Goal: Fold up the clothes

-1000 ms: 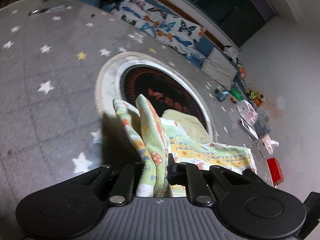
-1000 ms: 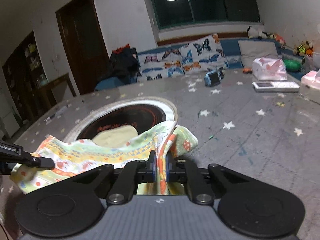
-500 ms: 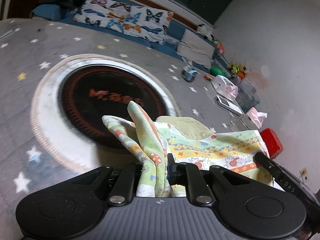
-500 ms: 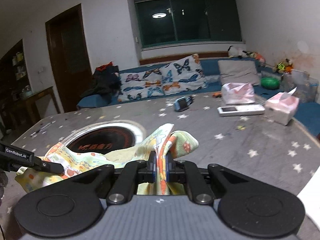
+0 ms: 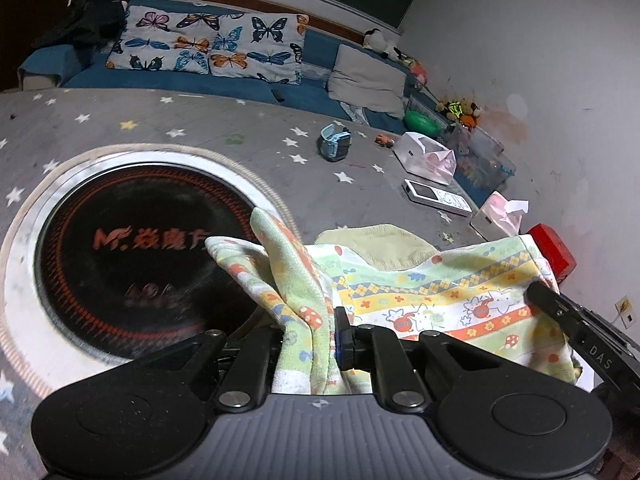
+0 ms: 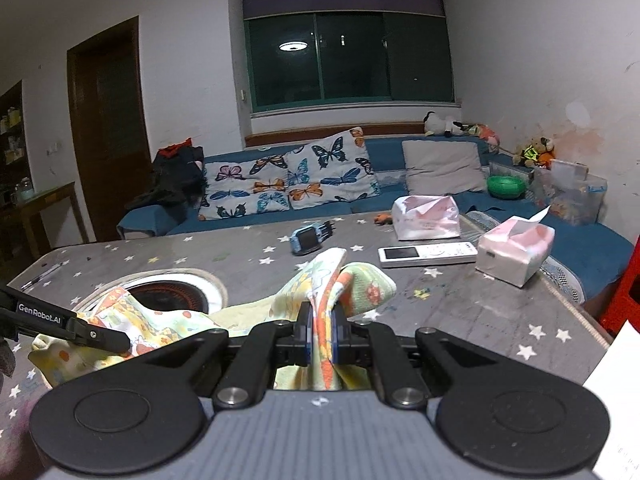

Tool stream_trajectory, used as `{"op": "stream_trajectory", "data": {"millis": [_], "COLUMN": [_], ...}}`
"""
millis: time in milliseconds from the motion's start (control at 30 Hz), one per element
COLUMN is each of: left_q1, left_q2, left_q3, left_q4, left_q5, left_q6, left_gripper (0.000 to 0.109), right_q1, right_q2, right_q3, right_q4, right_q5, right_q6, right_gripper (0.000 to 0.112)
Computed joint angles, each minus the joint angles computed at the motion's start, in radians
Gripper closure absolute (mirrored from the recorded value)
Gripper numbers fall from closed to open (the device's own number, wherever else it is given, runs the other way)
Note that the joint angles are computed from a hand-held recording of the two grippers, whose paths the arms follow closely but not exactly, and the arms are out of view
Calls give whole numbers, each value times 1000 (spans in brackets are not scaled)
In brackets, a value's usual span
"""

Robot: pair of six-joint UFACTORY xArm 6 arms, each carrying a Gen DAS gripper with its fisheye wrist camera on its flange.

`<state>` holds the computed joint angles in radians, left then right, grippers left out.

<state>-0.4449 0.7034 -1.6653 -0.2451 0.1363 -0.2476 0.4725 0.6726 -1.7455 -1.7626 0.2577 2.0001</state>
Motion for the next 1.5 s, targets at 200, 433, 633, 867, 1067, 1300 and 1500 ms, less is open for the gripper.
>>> {"op": "stream_trajectory", "data": {"millis": [200, 433, 633, 867, 1067, 1300, 1500], "left_q1": [4, 4, 4, 1, 1, 7, 14], "left_q2": [76, 164, 244, 341, 389, 402, 386], "left_q3": [-136, -293, -435, -602, -678, -680, -633], "left_q4": [159, 267, 304, 314, 325, 321, 297], "left_q5": [69, 154, 232, 315, 355, 369, 361], "left_q6": [-121, -196, -216, -212, -214, -219, -210], "left_gripper": [96, 96, 96, 96, 96, 96, 96], "right_q1": [-19, -40, -53, -67, -75, -81, -84], "right_q2": [22, 71, 115, 157, 189, 210, 214], "right_q3": [-29, -91, -146, -189, -216, -225, -208], "right_q4": [25, 99, 173, 254, 319, 373, 419], "right_q5": [-2, -15, -23, -33, -43, -47, -41], "right_q6": [-33, -126, -205, -275, -340, -388, -425], "right_gripper": [105, 105, 105, 105, 105, 105, 105]}}
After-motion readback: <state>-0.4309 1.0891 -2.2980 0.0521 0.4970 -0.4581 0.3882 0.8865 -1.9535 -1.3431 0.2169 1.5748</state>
